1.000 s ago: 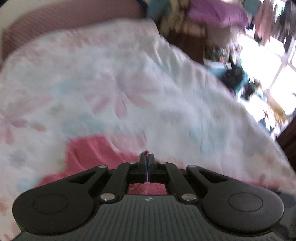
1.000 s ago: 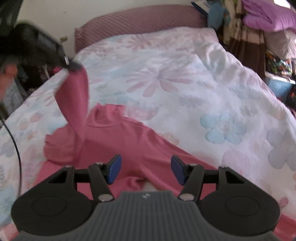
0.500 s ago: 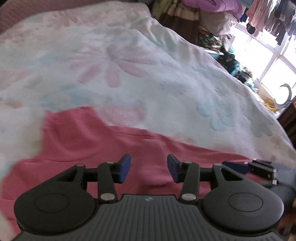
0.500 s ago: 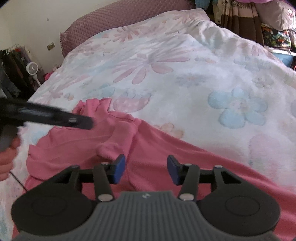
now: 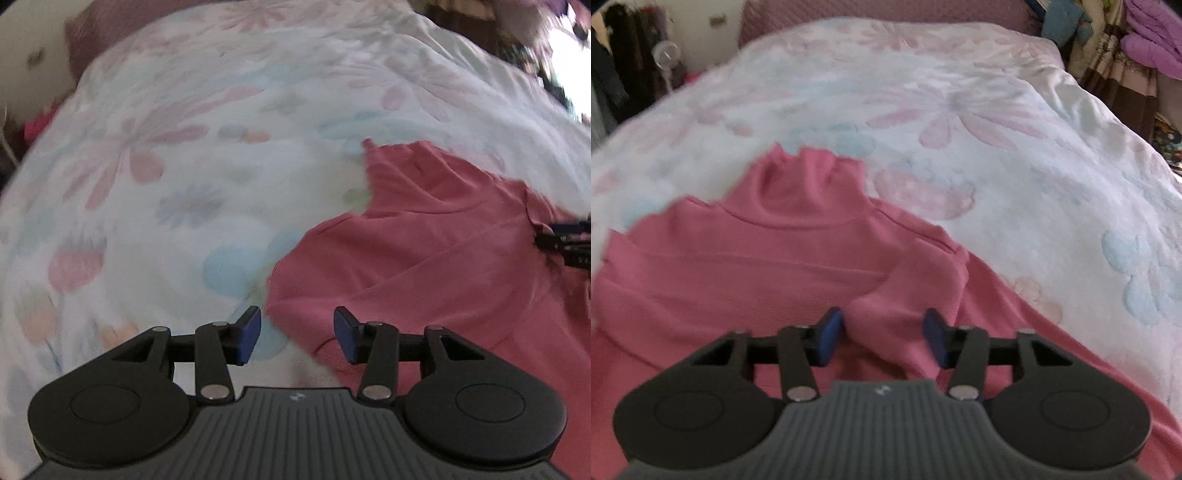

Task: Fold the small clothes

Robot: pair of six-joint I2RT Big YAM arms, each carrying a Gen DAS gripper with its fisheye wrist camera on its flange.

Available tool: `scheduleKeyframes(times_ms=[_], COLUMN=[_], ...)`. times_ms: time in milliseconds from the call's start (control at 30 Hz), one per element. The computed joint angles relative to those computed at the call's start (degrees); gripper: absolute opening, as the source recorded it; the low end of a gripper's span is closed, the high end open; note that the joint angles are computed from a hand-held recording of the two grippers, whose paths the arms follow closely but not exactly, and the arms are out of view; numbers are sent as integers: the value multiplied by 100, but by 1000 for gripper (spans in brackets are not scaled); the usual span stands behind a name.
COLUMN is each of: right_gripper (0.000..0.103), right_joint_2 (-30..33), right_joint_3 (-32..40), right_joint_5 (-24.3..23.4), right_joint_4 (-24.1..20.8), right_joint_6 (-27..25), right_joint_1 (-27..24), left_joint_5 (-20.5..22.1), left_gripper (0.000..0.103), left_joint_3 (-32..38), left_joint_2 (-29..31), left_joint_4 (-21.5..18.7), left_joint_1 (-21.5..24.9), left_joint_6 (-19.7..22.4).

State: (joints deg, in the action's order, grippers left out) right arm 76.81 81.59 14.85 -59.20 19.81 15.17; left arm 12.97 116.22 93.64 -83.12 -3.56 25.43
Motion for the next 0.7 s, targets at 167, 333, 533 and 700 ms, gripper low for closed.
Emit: scheduleKeyframes(times_ms=[167, 333, 533, 700], right_gripper=[5, 5, 5, 2], right_joint_2=[-229, -611, -885, -1187], right_joint_3=[-37, 32, -47, -299], right_joint_5=[-176, -273, -662, -493], right_joint_4=[-56, -285, -346, -32], right_joint_6=[72, 97, 208, 316], right_joint_1=[-187, -434, -580, -521], left_joint_5=[569, 763, 940, 242], left_gripper=[54, 47, 3, 3], left_joint_3=[201, 687, 587, 1433], left_joint_2=[474, 1104, 861, 1162], left_joint_4=[126, -412, -38, -375], left_joint_1=[286, 339, 435, 362], left_joint_6=[-1497, -2511, -2478, -1938])
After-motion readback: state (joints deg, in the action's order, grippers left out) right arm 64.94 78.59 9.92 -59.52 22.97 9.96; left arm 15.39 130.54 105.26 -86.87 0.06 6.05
